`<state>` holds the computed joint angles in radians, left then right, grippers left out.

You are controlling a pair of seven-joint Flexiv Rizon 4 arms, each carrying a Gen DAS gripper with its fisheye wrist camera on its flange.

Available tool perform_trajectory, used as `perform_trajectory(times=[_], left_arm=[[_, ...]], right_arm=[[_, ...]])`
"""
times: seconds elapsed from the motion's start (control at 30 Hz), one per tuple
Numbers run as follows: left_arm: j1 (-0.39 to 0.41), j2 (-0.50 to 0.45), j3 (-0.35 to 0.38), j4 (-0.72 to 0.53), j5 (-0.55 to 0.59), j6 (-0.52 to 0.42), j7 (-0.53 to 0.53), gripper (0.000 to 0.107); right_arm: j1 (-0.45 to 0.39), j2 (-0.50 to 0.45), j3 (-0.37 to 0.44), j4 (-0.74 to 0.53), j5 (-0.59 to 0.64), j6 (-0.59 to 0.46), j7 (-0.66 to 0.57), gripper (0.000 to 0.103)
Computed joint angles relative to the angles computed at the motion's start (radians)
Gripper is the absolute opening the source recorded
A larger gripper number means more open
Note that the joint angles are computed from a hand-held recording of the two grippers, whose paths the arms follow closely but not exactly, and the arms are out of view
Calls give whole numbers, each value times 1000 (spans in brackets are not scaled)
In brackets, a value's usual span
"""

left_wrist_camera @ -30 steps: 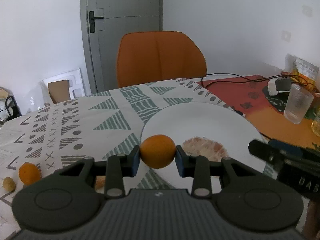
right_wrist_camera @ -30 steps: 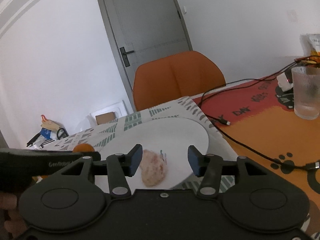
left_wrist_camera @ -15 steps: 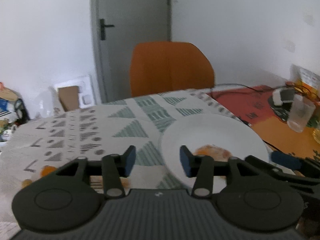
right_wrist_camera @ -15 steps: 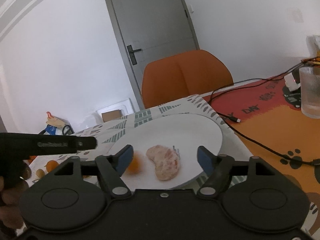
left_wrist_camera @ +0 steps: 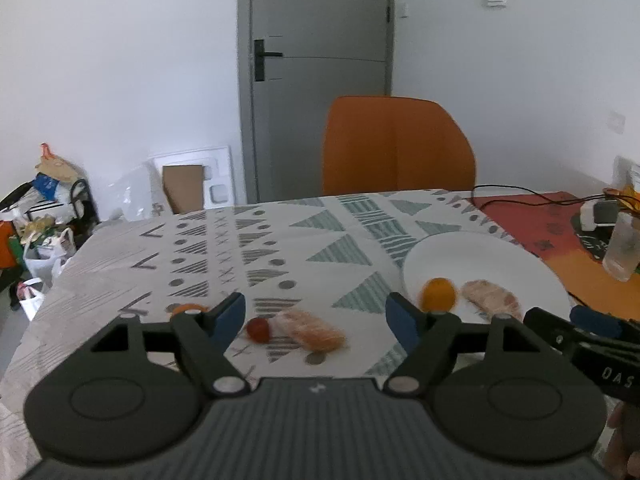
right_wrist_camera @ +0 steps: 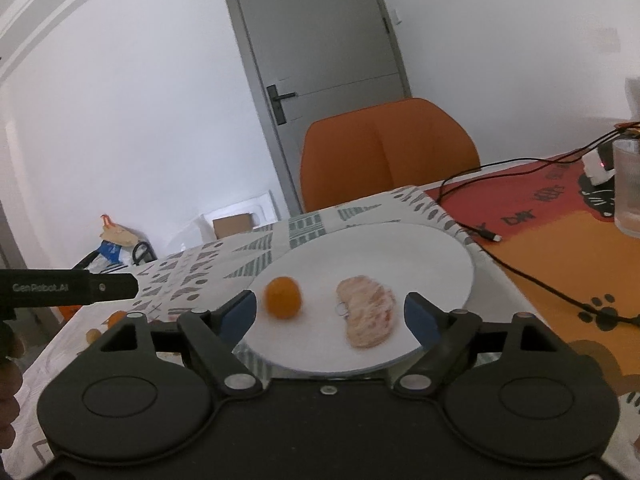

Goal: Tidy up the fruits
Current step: 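Move both open grippers back over the remaining fruits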

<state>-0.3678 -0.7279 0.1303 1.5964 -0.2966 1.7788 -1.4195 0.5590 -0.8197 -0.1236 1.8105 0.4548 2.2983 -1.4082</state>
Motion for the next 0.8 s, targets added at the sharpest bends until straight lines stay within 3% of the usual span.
perform_trajectory(times=[0.17, 0.27, 0.47, 0.8], left_arm=[[1, 10, 22, 42, -20, 39, -19, 82], [24, 22, 6, 70, -28, 52, -22, 83], [57, 41, -6, 128, -47, 84, -25, 86], [133, 68, -43, 208, -74, 129, -43, 87]], right_arm=[[24, 4, -2, -7, 0, -17, -10, 93], [46, 5, -8, -12, 3, -10, -26, 103], [45, 0, 28, -31, -40, -2, -24, 103], [112, -23, -4, -81, -19, -61, -57, 103]])
